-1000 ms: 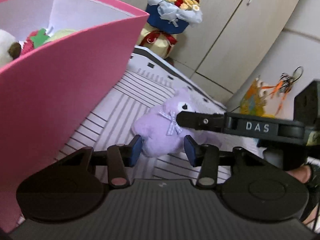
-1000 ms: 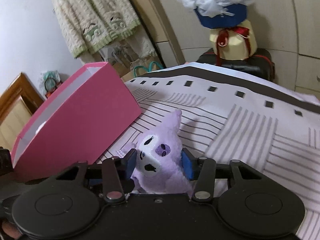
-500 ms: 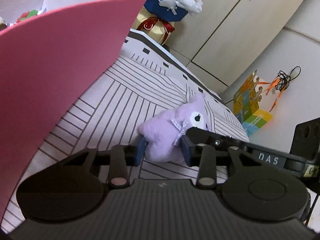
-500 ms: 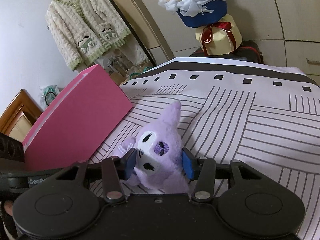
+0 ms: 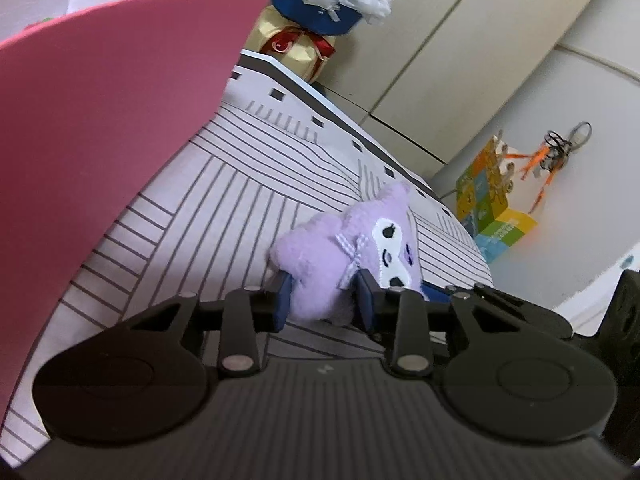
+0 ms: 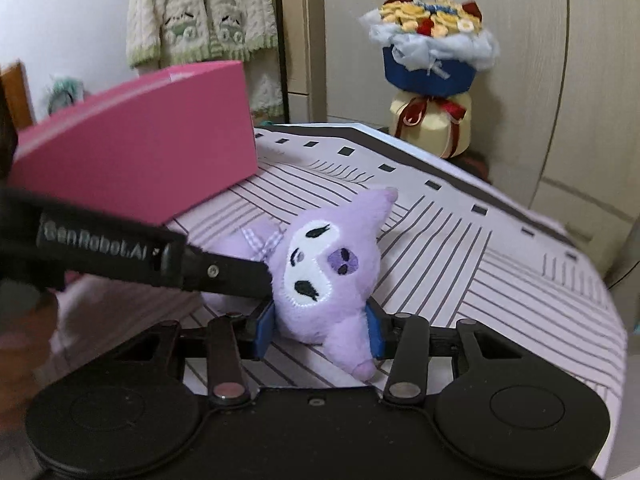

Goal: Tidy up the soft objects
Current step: 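Lift the purple plush doll with the right gripper and carry it toward the box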

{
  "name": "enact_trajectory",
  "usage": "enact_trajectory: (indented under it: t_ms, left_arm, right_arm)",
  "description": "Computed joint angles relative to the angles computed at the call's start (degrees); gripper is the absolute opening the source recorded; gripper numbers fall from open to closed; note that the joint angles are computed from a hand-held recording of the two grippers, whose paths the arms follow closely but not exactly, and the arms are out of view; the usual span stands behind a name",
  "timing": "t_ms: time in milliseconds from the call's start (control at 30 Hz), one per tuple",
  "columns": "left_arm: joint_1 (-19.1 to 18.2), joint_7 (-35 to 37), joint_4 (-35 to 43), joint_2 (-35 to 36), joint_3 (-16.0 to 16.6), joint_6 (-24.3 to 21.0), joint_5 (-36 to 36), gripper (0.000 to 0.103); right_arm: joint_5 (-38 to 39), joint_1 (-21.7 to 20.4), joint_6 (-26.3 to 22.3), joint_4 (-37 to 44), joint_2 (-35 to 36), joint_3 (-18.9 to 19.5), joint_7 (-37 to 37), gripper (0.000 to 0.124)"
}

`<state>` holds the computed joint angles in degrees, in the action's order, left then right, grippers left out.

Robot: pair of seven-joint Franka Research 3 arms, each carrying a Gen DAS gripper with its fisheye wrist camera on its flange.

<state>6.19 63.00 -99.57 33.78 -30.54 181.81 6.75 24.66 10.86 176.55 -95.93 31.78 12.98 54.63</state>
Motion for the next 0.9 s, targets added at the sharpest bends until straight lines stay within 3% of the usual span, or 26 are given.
enact_trajectory:
  t_ms: [67,400,733,900]
  left_arm:
    - [-0.6,0.6,0.0,-0.2,0.6,-0.1,0.7,0.033]
    - [6.2,7.2,-3.5,-1.9,-7.7,-2.0,0.2,0.033]
    - [18.3,20.2,-11.5,-6.6,-21.1,-5.2,-6.8,0.033]
    - [27.6,28.5,-17.0,-11.4,-30.4,-8.1,-10.8,0.033]
  right_arm:
    - [-1.0,2.7,0.8,-0.8,-0.7,-3.1,2.4,0.050]
    - [-8.3,15.5,3.7,-9.8,-6.9,-17.2,18.9,0.049]
    - [-19.2,31.4,3.6,-20.9,-15.1,-33.1,37.8,0.049]
    - [-28.4,40.2,4.2,-27.2,-20.3,-41.4,46.3,0.049]
